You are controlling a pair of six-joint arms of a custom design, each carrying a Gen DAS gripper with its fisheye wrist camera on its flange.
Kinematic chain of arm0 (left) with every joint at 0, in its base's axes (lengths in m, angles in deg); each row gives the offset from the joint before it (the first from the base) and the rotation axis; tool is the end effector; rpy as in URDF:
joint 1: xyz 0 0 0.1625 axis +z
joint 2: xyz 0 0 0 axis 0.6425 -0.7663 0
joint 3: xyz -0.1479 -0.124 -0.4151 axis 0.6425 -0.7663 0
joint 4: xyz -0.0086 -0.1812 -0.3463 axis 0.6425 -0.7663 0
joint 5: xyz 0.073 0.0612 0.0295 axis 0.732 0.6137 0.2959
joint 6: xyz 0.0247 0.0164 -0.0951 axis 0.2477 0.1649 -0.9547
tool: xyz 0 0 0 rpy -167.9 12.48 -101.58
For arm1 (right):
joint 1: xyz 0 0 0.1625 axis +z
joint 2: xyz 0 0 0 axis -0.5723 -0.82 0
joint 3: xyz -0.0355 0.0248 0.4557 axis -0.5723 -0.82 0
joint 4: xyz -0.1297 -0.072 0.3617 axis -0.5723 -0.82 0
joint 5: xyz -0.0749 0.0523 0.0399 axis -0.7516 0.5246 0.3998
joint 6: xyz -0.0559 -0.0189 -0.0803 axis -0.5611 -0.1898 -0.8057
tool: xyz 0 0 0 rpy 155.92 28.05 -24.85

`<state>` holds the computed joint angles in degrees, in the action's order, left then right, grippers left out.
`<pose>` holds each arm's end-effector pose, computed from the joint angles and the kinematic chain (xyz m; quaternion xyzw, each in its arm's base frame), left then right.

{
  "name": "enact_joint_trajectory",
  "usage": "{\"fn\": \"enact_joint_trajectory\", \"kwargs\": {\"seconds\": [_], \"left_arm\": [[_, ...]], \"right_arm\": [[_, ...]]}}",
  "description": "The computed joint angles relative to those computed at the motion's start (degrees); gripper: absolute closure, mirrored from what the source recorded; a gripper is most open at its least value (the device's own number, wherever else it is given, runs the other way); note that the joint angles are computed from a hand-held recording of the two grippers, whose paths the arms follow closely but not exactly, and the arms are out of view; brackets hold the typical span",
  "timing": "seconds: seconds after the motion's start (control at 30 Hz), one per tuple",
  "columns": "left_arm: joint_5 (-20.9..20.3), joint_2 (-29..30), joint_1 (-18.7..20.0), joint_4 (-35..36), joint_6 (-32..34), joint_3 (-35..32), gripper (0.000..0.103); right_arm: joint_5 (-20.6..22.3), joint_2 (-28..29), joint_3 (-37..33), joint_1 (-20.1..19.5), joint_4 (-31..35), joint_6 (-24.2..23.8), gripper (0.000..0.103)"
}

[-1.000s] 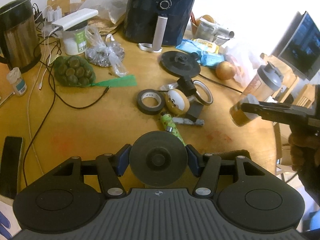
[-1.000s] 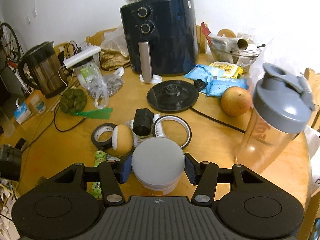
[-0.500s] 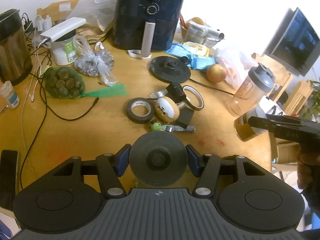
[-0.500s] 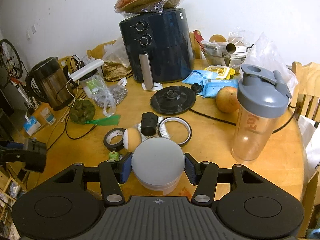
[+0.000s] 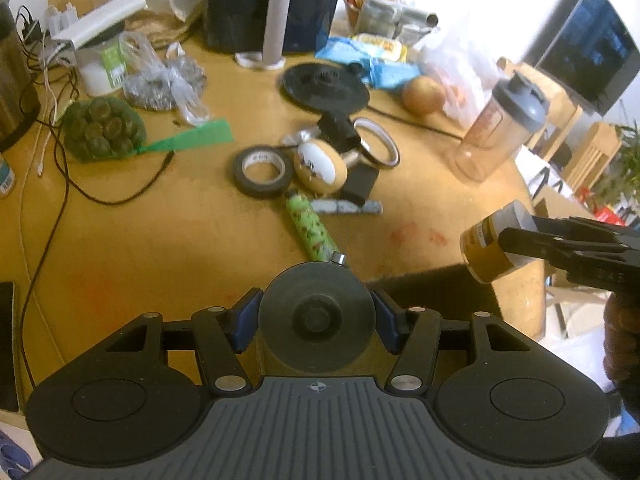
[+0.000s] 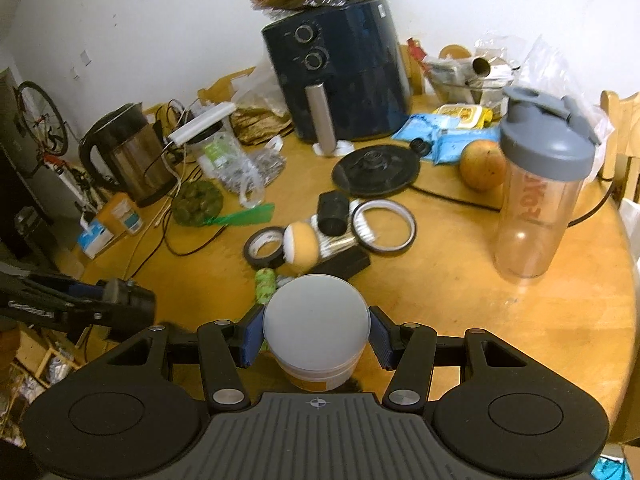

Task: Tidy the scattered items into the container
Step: 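Carry the grey disc and white jar toward the cardboard box with both grippers, then lower the disc and jar into the box and open both grippers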

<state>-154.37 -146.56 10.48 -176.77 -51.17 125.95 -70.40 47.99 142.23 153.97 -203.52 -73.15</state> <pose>-0.1239 -0.4225 0.2435 0.3422 0.9168 -0.0686 0.1940 0.2348 -0.2854 0.0914 0.0604 -0.8910 0.3853 0.2322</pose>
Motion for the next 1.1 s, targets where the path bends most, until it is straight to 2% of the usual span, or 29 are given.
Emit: {"fn": "enact_joint_trajectory", "kwargs": {"seconds": [0.3,0.6,0.87,1.1], "left_arm": [[0.0,1.5,1.0,4.2,0.8,-0.8,0.046],[1.8,5.2,1.6,7.8,3.1,-2.1,0.046],[4.0,8.5,1.0,9.7,6.2,-2.7,0.046],[6.7,10.6,0.2,10.5,7.7,-2.8,0.046]], "right_arm": [[3.0,1.6,1.0,-0.4,2.7,1.3,0.046],[2.5,3.4,-0.4,-0.9,8.0,-0.5,0.046],[0.0,4.6,-2.5,-0.3,12.0,-3.5,0.046],[-4.0,5.8,-4.1,0.7,15.4,-5.9,0.046]]}}
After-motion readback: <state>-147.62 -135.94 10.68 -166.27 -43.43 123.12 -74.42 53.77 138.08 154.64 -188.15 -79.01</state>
